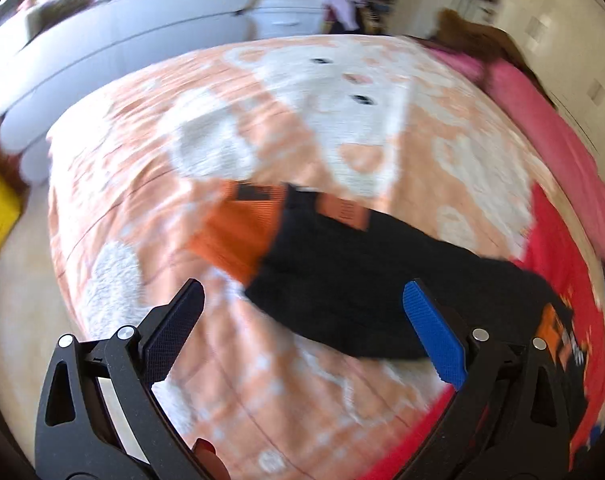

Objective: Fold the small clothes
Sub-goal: 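Reach the left tool to the other orange-tagged cuff and grasp it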

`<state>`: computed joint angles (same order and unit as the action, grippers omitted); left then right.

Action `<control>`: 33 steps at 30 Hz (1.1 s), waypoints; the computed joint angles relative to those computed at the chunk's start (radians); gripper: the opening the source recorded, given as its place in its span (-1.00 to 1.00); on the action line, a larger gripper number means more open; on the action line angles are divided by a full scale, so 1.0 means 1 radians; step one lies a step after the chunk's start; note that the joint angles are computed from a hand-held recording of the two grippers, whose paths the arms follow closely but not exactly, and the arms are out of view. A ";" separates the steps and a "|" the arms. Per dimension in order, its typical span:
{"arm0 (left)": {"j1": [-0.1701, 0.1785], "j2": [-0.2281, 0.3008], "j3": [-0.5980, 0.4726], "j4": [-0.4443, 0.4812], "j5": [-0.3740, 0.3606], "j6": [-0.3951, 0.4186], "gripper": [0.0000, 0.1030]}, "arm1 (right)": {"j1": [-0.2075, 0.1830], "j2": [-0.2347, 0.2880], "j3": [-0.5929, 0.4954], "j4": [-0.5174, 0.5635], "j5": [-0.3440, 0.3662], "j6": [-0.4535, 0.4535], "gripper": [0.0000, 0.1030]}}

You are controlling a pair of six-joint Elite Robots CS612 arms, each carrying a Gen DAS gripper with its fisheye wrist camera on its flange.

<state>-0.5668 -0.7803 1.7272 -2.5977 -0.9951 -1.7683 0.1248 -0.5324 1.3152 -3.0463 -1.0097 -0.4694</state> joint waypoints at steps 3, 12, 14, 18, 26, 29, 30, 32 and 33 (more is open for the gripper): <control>0.013 0.011 0.032 -0.066 -0.037 -0.068 0.82 | -0.002 0.005 -0.003 -0.007 -0.014 0.003 0.83; 0.037 0.034 0.038 -0.133 -0.033 -0.092 -0.62 | -0.016 0.019 -0.025 0.028 -0.018 0.039 0.83; 0.038 0.038 0.039 -0.172 -0.020 -0.069 -0.82 | -0.021 0.022 -0.029 0.028 -0.019 0.050 0.83; 0.014 0.024 0.028 -0.158 0.094 -0.023 -0.85 | -0.033 0.029 -0.042 0.030 -0.021 0.088 0.83; -0.035 0.054 -0.119 -0.351 0.223 0.341 -0.86 | -0.071 0.050 -0.090 0.034 -0.068 0.206 0.83; -0.046 0.097 -0.214 -0.442 0.189 0.496 -0.90 | -0.089 0.058 -0.115 0.026 -0.108 0.284 0.83; -0.049 0.115 -0.254 -0.455 0.180 0.544 -0.90 | -0.096 0.063 -0.125 0.023 -0.122 0.311 0.83; -0.058 0.155 -0.339 -0.458 0.153 0.636 -0.91 | -0.109 0.071 -0.146 0.028 -0.154 0.368 0.83; -0.060 0.171 -0.370 -0.460 0.135 0.666 -0.92 | -0.116 0.075 -0.155 0.036 -0.156 0.391 0.83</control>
<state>-0.6273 -0.6098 1.3568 -3.0576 -0.8596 -1.1028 0.0093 -0.4575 1.1602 -3.0106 -1.1661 -0.0784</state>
